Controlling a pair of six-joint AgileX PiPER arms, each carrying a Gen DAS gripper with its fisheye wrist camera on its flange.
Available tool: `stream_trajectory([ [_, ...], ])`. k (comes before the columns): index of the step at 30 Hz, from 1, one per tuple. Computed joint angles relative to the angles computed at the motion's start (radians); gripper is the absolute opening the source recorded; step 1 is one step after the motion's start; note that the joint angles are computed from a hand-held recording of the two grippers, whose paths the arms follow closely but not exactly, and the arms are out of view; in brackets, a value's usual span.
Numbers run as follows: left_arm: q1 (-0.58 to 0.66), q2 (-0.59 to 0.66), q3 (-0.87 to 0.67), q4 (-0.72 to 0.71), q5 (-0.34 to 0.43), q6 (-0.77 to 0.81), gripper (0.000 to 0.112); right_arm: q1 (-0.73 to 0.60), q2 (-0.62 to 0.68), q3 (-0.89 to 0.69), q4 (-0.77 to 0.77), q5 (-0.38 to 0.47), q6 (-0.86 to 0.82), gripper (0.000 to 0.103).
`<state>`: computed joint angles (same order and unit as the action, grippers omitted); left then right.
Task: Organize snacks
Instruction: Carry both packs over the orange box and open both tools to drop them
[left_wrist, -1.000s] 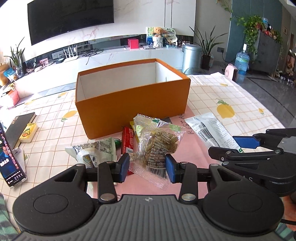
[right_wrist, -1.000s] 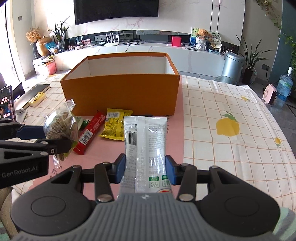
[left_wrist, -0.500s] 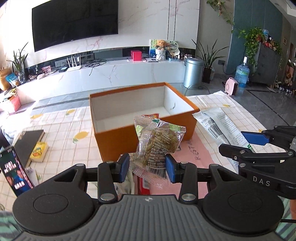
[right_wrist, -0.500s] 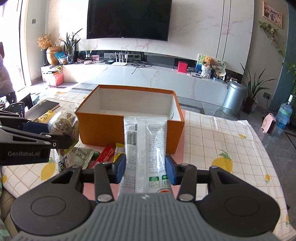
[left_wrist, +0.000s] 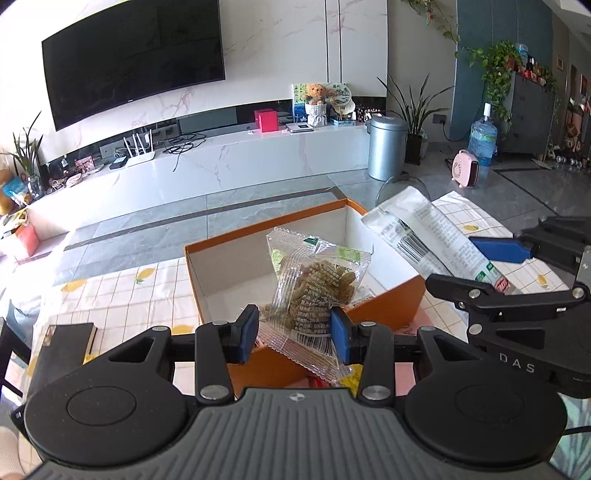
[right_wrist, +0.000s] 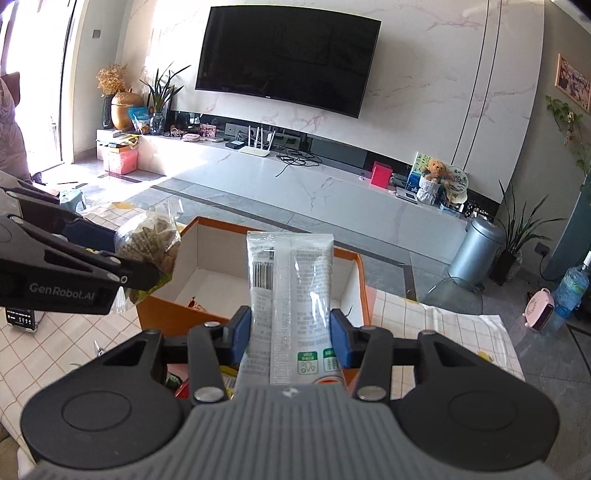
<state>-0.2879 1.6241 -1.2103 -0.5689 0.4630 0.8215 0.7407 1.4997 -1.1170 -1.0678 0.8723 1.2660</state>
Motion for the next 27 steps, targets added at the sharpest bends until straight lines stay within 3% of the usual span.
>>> stream_trajectory([
  [6,0.004,0.162,-0.195,0.067,0.085,-0.043,0.047,-0.157,0.119,-0.138,0.085,-0.134,-0.178,0.043],
  [14,-0.005,0.416,-0.506,0.18,0.215,-0.144,0.047,-0.387,0.345,-0.397,0.587,-0.274,-0.659,0.043],
  [19,-0.022,0.601,-0.767,0.322,0.349,-0.249,0.047,-0.506,0.538,-0.614,0.967,-0.201,-0.976,0.043],
  [27,-0.062,0.828,-1.087,0.485,0.528,-0.348,0.047,-0.519,0.832,-1.01,0.929,0.064,-1.057,0.043],
])
